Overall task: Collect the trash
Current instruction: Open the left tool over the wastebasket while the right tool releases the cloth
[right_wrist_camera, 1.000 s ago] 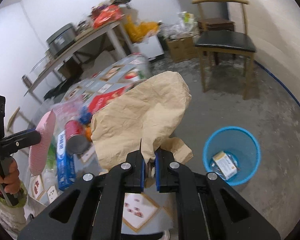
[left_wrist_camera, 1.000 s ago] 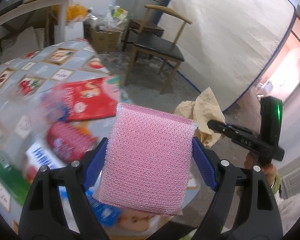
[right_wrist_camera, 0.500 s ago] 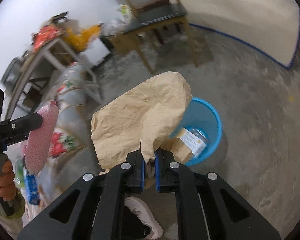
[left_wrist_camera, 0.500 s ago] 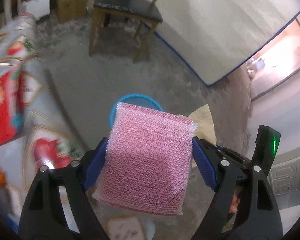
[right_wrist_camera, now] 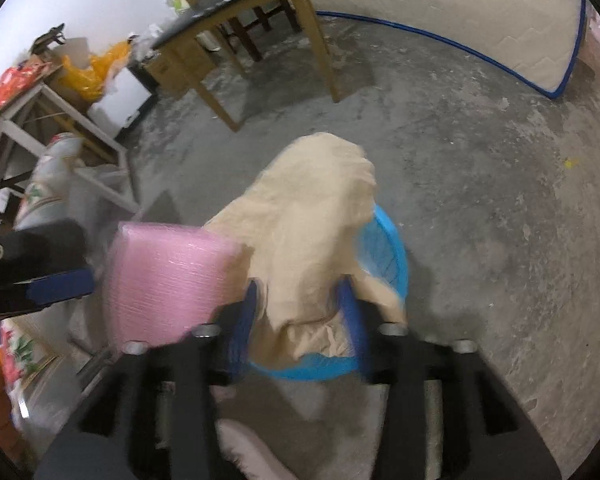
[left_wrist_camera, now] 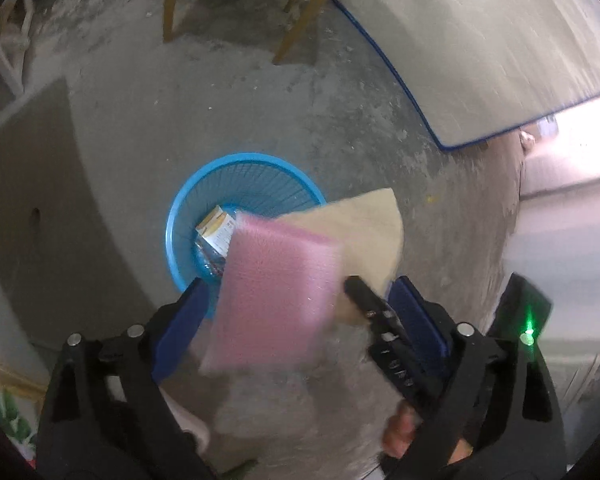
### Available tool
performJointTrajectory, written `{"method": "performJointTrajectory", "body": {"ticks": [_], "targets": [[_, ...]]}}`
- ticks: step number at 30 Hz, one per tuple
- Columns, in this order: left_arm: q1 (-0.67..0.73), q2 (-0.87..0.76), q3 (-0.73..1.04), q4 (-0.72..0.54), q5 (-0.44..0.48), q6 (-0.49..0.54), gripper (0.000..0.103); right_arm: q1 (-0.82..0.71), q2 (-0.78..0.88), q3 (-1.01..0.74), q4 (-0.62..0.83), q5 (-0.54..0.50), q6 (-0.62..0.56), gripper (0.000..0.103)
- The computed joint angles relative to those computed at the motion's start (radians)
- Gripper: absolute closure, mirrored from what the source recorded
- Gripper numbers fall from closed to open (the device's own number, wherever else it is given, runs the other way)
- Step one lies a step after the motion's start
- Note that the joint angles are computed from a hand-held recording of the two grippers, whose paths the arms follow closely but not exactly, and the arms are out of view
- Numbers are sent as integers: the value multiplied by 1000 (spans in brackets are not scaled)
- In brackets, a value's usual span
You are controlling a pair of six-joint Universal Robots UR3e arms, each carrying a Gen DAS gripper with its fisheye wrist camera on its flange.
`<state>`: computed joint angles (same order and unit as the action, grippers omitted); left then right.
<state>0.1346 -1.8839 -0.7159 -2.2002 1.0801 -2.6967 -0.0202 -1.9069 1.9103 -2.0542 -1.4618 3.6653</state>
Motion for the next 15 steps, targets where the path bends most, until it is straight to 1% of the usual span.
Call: {"method": "performJointTrajectory", "body": {"ticks": [1, 3, 5, 9, 13, 14, 15], "targets": [[-1, -3, -10, 9, -5, -8, 14, 4, 5, 12, -18, -19, 1, 51], [13, -3, -14, -12, -18, -2, 14, 8, 19, 26, -40, -42, -2, 48], [36, 3, -6, -45, -23, 25, 14, 3, 6, 53, -60, -43, 1, 47], [73, 29, 2, -63, -31, 71, 14, 2, -18, 69, -58, -59, 2, 46], [123, 25, 106, -168, -54, 118, 14, 28, -64, 52, -17, -81, 22, 46], [146, 27, 145, -217, -62, 146, 14, 37, -81, 41, 4, -87, 28, 45], [160, 32, 177, -254, -68, 164, 14, 45, -96, 29, 23, -89, 31, 42]]}}
